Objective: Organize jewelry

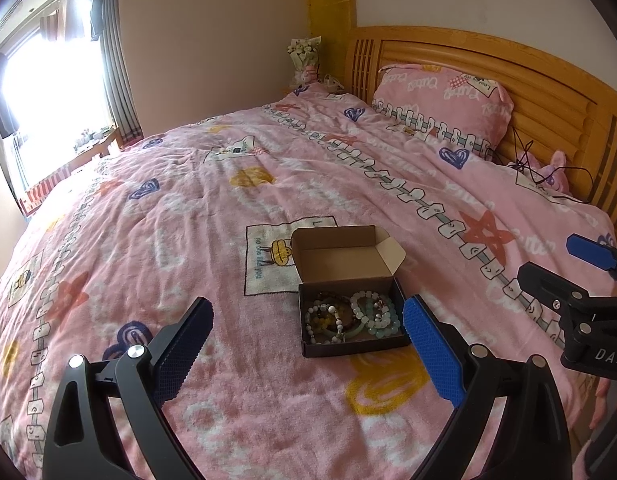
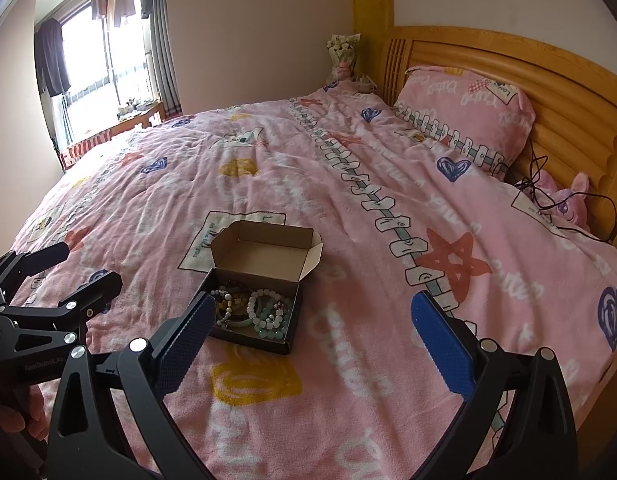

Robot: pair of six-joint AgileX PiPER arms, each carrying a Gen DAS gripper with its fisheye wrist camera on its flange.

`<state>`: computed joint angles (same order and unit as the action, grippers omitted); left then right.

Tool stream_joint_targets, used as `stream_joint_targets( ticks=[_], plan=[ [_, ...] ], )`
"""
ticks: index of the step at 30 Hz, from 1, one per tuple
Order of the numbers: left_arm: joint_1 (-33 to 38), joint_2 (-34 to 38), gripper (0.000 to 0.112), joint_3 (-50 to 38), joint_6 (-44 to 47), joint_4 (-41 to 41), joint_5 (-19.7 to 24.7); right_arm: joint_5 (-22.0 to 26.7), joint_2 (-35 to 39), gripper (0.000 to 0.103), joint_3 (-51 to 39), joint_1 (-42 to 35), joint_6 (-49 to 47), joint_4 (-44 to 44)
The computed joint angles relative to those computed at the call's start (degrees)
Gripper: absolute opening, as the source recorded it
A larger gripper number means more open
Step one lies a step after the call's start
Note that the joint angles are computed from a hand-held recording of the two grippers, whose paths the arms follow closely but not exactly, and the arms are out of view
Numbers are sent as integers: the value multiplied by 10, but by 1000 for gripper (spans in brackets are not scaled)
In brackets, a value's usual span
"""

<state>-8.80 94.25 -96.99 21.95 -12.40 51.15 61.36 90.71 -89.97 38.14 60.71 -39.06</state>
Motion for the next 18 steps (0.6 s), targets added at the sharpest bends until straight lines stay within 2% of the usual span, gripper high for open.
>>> stream_joint_targets(
  ticks=[6,18],
  plan=[
    [-7,-8,94,12,-2,6,-11,-2,0,96,2,0,1,-1],
    [-7,-4,94,9,-4,4,-4,-2,-1,96,3,-1,1,-1]
  ],
)
